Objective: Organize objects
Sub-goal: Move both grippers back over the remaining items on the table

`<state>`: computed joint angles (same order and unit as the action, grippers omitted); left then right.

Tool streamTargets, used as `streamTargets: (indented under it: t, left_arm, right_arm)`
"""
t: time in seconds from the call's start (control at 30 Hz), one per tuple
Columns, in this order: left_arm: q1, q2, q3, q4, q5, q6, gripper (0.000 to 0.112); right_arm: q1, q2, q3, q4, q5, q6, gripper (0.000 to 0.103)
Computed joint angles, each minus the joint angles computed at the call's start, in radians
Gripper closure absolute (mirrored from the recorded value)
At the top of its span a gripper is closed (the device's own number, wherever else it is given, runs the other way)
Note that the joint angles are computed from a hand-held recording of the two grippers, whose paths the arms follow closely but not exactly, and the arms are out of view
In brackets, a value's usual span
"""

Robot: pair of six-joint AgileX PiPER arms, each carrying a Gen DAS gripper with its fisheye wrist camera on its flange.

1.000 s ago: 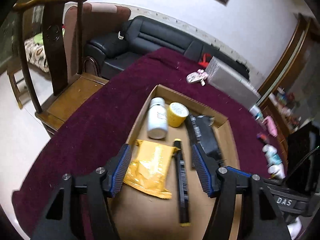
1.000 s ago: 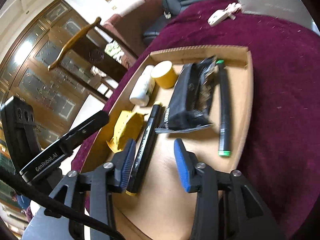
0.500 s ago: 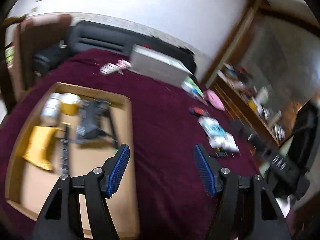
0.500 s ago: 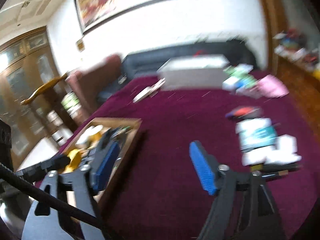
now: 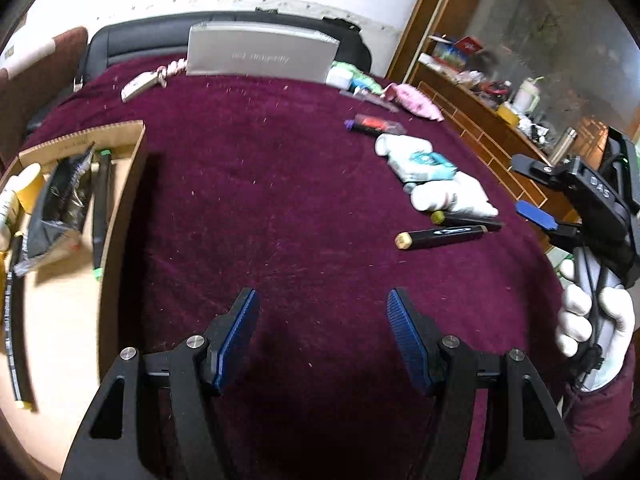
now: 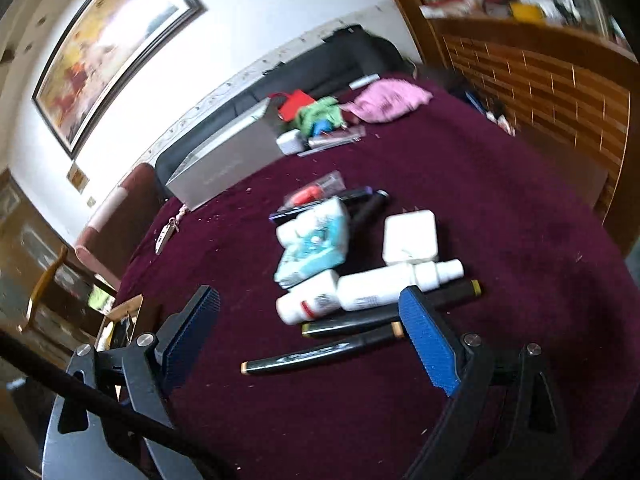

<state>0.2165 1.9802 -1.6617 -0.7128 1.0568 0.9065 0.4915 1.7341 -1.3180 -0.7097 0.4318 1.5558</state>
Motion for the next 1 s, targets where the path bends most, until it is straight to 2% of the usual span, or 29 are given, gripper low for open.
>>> streamTargets:
  t: [0.13, 0.23, 0.3, 0.37, 0.47, 0.57, 0.67, 0.73, 0.8, 0.93, 1.0]
  left_arm:
    - [-0.013, 0.059, -0.041, 0.029, -0.015, -0.052, 0.052]
    - [-0.01, 0.068, -0.04, 0.011, -0.018, -0.048, 0.052]
    - [-0.007, 0.069, -0.035, -0.006, -0.019, -0.03, 0.048]
    - [-0.01, 0.078, -0.048, -0.014, -0.005, -0.023, 0.037]
    - [-0.01, 0.094, -0.074, -0.026, 0.034, -0.01, 0.026]
    - [-0.009, 0.11, -0.096, -0.038, 0.063, -0.003, 0.019]
    - [-0.02, 0.107, -0.097, -0.024, 0.058, -0.005, 0.014]
    - [-0.045, 0.094, -0.084, 0.014, 0.03, -0.007, 0.012]
    - [-0.094, 0.056, -0.035, 0.101, -0.052, -0.026, 0.012]
    - [-0.184, 0.008, 0.045, 0.277, -0.192, -0.091, 0.011]
    - [-0.203, 0.0, 0.064, 0.316, -0.223, -0.112, 0.011]
  right_arm:
    - [-0.03, 0.019, 0.02, -0.039, -0.023, 0.04, 0.011]
    - [-0.041, 0.028, 0.053, -0.137, -0.048, 0.139, 0.011]
    - [-0.046, 0.027, 0.084, -0.227, -0.08, 0.247, 0.011]
    - [-0.055, 0.021, 0.106, -0.272, -0.112, 0.308, 0.011]
    - [-0.046, 0.012, 0.118, -0.382, -0.084, 0.406, 0.011]
    - [-0.045, 0.017, 0.113, -0.365, -0.068, 0.395, 0.011]
    - [-0.048, 0.017, 0.113, -0.368, -0.059, 0.406, 0.011]
    - [-0.052, 0.01, 0.126, -0.397, -0.064, 0.445, 0.011]
    - [-0.056, 0.008, 0.13, -0.391, -0.074, 0.448, 0.011]
    - [-0.058, 0.04, 0.085, -0.288, -0.081, 0.324, 0.011]
    - [-0.046, 0.051, 0.064, -0.267, -0.059, 0.281, 0.011]
